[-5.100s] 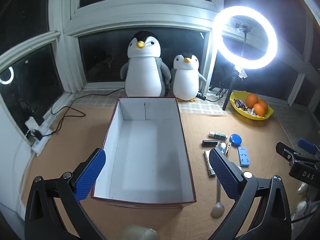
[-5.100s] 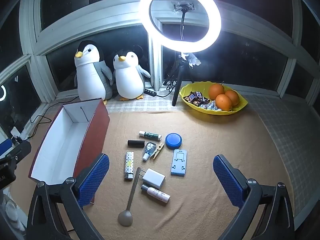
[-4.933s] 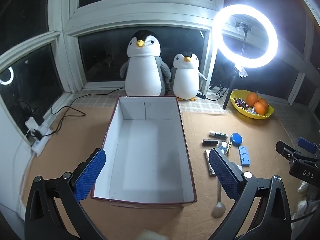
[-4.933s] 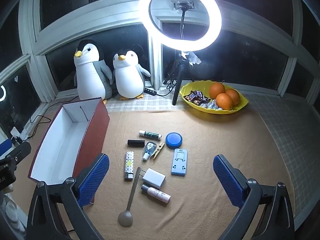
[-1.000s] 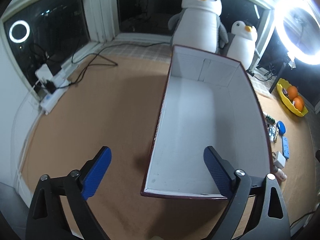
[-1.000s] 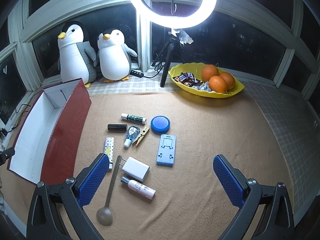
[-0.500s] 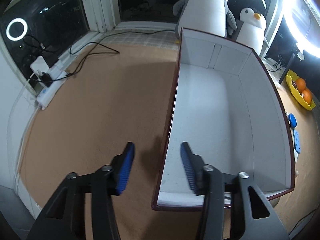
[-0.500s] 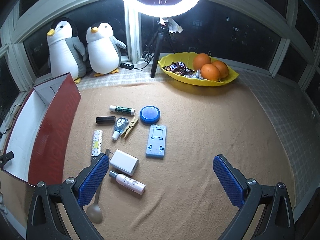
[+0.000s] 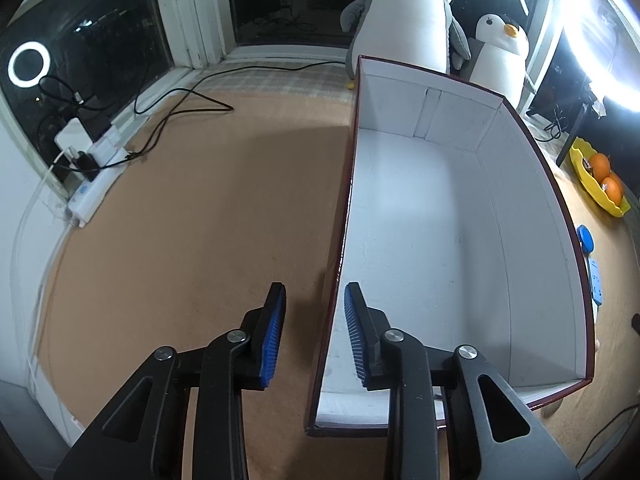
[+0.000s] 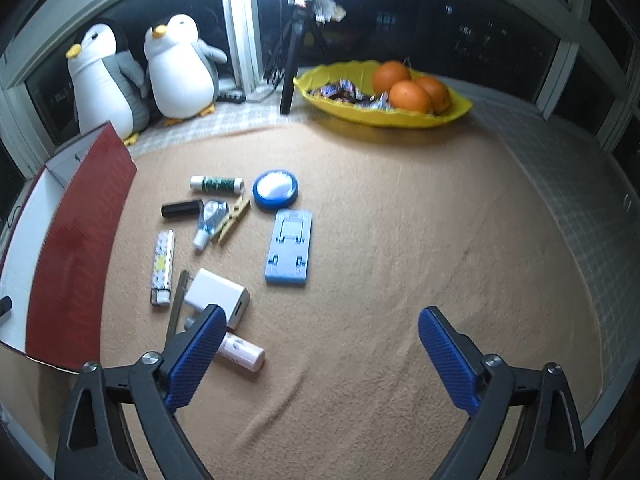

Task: Organize rigid objects
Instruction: 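Clamp the red box wall with the left gripper while the right gripper approaches the white charger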

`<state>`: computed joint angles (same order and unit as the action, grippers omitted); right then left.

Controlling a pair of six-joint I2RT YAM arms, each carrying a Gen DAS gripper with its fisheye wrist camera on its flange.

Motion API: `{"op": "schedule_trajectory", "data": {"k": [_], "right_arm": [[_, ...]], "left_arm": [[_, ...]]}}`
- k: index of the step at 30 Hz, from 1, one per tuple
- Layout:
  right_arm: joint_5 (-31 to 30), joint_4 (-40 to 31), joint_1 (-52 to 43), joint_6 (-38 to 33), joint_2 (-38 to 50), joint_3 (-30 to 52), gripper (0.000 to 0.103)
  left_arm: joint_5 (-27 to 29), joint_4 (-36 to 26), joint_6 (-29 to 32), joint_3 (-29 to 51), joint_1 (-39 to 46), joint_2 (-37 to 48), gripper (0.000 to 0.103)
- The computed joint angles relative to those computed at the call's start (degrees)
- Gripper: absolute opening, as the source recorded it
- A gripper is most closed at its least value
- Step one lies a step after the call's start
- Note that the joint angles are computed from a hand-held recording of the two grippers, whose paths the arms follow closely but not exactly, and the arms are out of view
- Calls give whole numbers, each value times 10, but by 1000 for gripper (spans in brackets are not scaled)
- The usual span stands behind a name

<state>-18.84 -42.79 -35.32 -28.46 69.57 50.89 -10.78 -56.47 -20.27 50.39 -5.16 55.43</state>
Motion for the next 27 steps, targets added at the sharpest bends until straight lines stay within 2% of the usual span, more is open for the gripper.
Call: {"op": "schedule_trajectory", "data": {"k": [6, 10, 20, 27], "right_arm": [[-5, -18, 47, 19, 35, 6, 84], [12, 3, 99, 30, 42, 0, 78], [42, 10, 167, 32, 110, 18, 78], [65, 41, 198, 41, 139, 10, 78]], "left_arm": [[0, 0, -6, -3, -7, -1, 20], [-3, 0, -9, -3, -11, -2, 19], [-7, 1, -21, -9, -15, -6, 12], [-15, -1, -28, -12, -20, -10, 10]]}}
